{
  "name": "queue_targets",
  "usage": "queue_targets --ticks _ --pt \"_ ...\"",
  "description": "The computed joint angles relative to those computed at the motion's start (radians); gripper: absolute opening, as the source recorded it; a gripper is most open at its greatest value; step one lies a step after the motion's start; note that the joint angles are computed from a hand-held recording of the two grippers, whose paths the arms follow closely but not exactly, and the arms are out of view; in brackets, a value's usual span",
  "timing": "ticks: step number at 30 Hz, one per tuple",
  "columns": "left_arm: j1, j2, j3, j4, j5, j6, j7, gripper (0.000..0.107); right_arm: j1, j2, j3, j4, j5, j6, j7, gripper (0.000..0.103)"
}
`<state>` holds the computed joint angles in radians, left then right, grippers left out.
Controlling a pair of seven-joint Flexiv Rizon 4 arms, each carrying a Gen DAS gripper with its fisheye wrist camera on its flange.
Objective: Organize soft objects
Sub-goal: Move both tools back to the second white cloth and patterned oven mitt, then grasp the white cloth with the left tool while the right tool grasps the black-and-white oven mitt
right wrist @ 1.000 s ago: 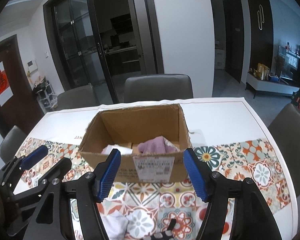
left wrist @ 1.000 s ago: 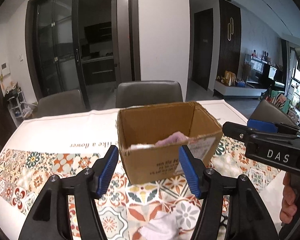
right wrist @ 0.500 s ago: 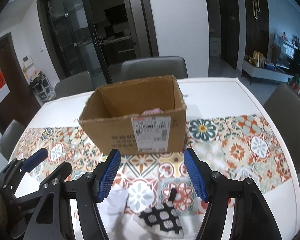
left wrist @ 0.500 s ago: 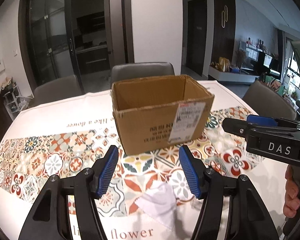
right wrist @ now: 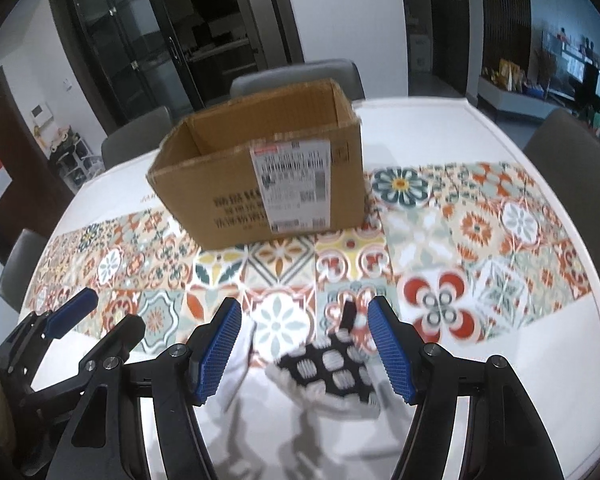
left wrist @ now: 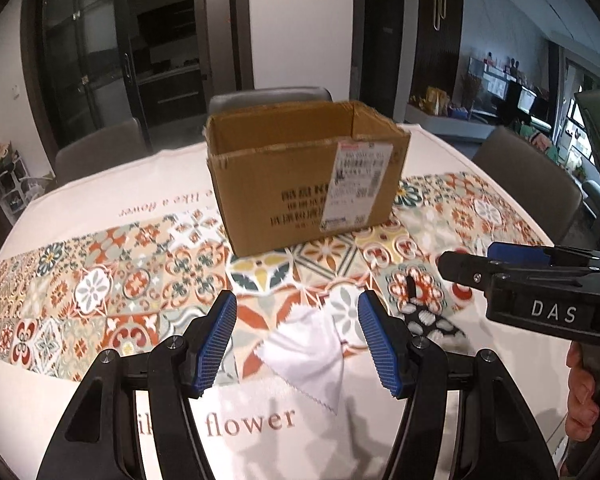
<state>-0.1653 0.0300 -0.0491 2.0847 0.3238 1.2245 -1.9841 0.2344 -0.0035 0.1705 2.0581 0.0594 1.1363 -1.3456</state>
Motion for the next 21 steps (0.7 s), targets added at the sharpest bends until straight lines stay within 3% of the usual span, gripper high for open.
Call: queue_targets --ticks 14,21 --pt "-0.026 0.008 -0.003 0.100 -0.176 -0.016 0.136 0.062 0.009 0.045 0.005 0.064 0.036 -0.125 -0.005 0.067" --pt "-0.035 -0.014 -0.008 0.112 -0.195 -0.031 0.146 0.062 0.008 0.048 0.002 0.083 0.025 -0.178 0.021 0.067"
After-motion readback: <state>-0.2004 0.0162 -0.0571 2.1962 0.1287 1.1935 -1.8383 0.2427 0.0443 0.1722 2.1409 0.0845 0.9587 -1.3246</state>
